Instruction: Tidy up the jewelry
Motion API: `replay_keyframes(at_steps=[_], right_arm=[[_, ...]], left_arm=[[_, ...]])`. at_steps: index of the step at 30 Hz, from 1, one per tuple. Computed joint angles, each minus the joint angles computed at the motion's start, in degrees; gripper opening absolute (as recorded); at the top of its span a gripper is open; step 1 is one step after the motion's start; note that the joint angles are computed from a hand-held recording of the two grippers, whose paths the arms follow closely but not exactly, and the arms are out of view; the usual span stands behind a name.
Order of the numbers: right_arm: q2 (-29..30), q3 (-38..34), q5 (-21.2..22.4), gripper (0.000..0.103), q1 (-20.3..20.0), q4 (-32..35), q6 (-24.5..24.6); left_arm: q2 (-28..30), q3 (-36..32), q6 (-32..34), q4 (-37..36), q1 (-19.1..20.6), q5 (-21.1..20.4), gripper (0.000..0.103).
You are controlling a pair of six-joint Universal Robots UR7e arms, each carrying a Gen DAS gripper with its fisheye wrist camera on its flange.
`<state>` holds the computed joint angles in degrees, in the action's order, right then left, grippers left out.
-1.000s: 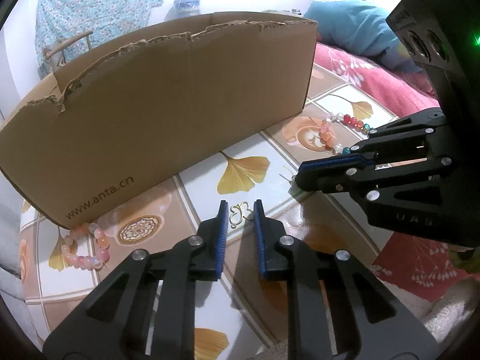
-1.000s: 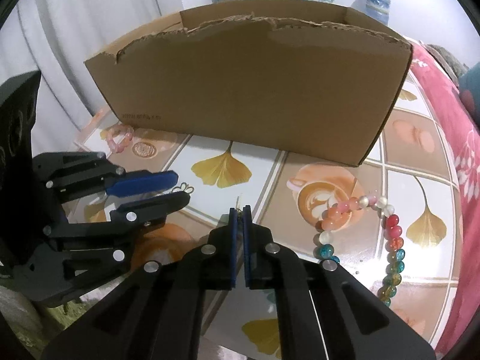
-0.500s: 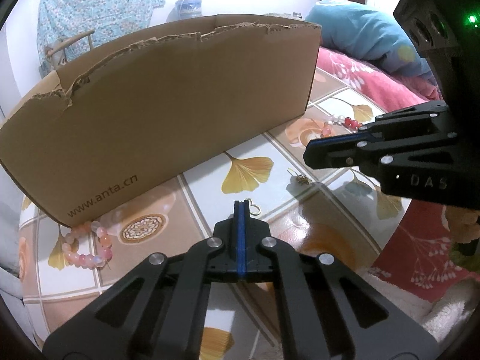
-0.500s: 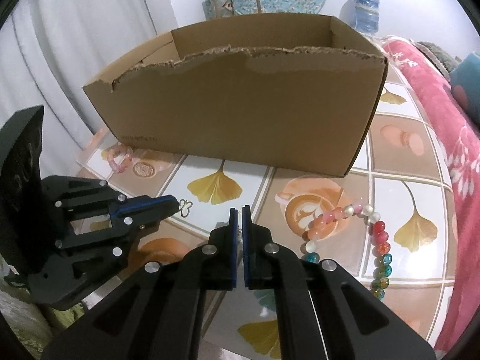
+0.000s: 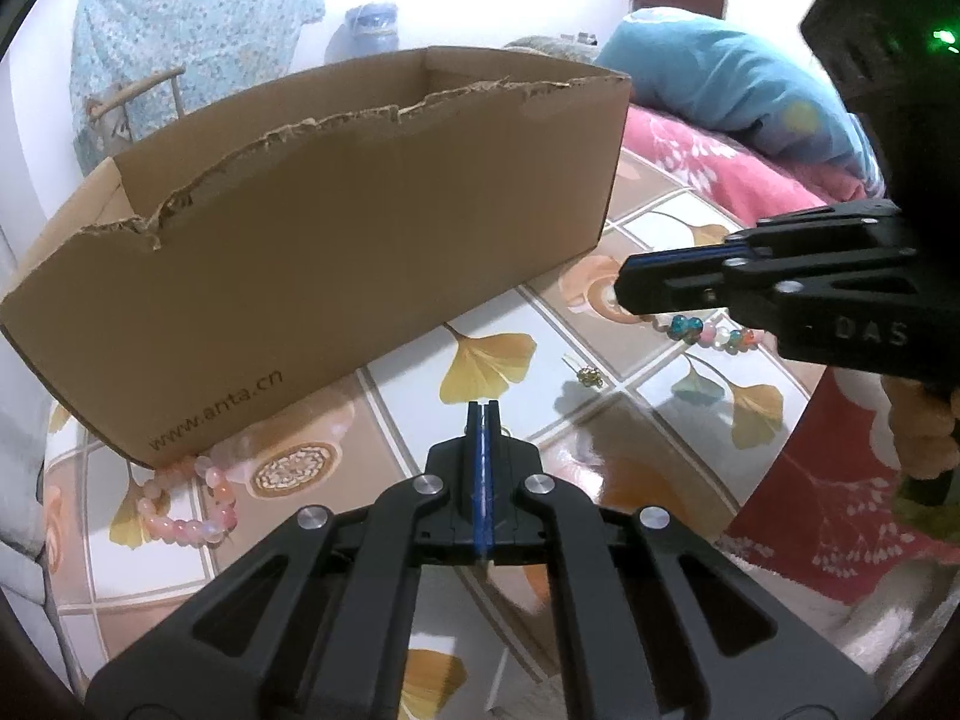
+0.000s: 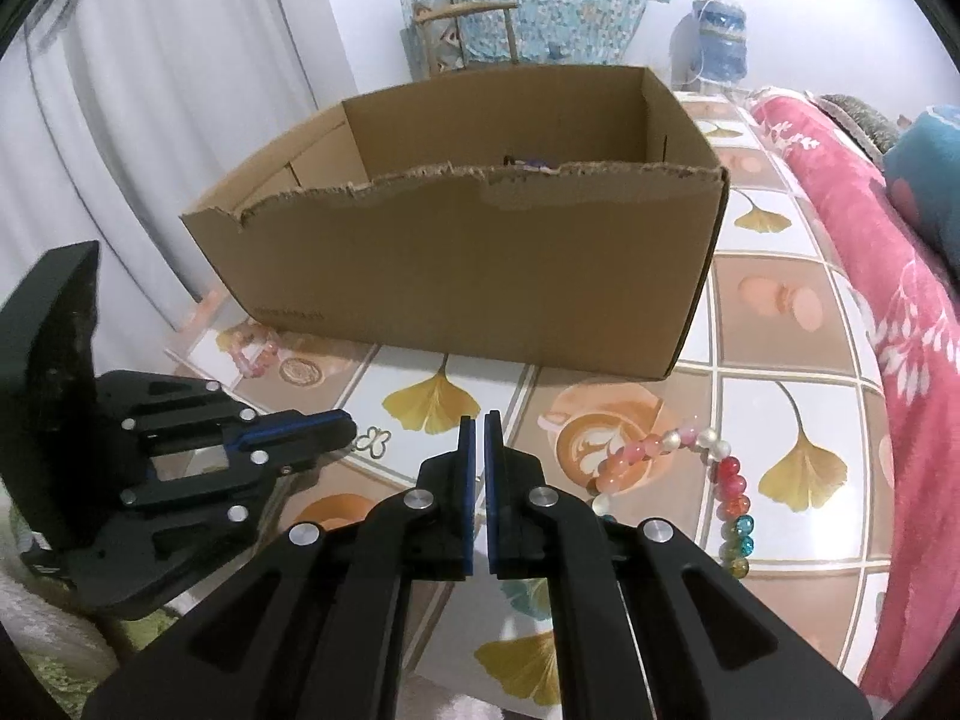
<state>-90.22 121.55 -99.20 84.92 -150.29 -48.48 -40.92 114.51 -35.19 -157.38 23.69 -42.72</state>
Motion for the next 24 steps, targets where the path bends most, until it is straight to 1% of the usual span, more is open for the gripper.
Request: replay_keyframes(at_steps=[1,2,3,5,8,10,11,12,20,24], right_arm=[[-0.17,0.12,-0.13,0.003,-0.03,0.01,-0.13],[-0.28,0.21,-0.17,0.003,-0.16,0.29,-0.31],[-0.19,0.21,-0.27,0.003,-0.22,0.66,-0.45],[0.18,0.41,-1.72,0.003,-0.11,1.04,-1.03],[0.31,0.30,-2.33,0.005,-0.32,3.15,-1.52],[0.58,0.50,-2.72,0.014,-0.39,2.71,-1.90],[0.79,0.56,-2.79,0.020,-0.45,2.26,-2.14],[0.93,0.53,-2.72,0.022,-0.52,2.17,-2.28],[3.53,-0.28,-4.43,0.022,0.66,1.66,-6.30],[5.19,-1.19,-6.74,0.021,1.74,2.72,-7.92]], left_arm=[[0.05,-0.20,-0.01,-0.31,0.30,-0.80,0.010],[0.17,-0.49,-0.25,-0.12,0.56,-1.39,0.021],[0.35,-0.87,-0.53,0.43,0.74,-1.73,0.026],[0.65,-1.36,-0.88,1.46,0.84,-1.87,0.026],[0.68,-1.52,-1.56,2.09,0.96,-2.17,0.026],[0.49,-1.35,-2.13,2.44,0.91,-2.10,0.026],[0.39,-1.30,-2.40,2.76,0.89,-2.00,0.026],[0.27,-1.21,-2.62,2.97,0.87,-1.89,0.026],[-0.47,-0.51,-3.58,3.94,0.98,-1.92,0.026],[-0.72,0.02,-3.76,3.90,0.82,-1.93,0.026]])
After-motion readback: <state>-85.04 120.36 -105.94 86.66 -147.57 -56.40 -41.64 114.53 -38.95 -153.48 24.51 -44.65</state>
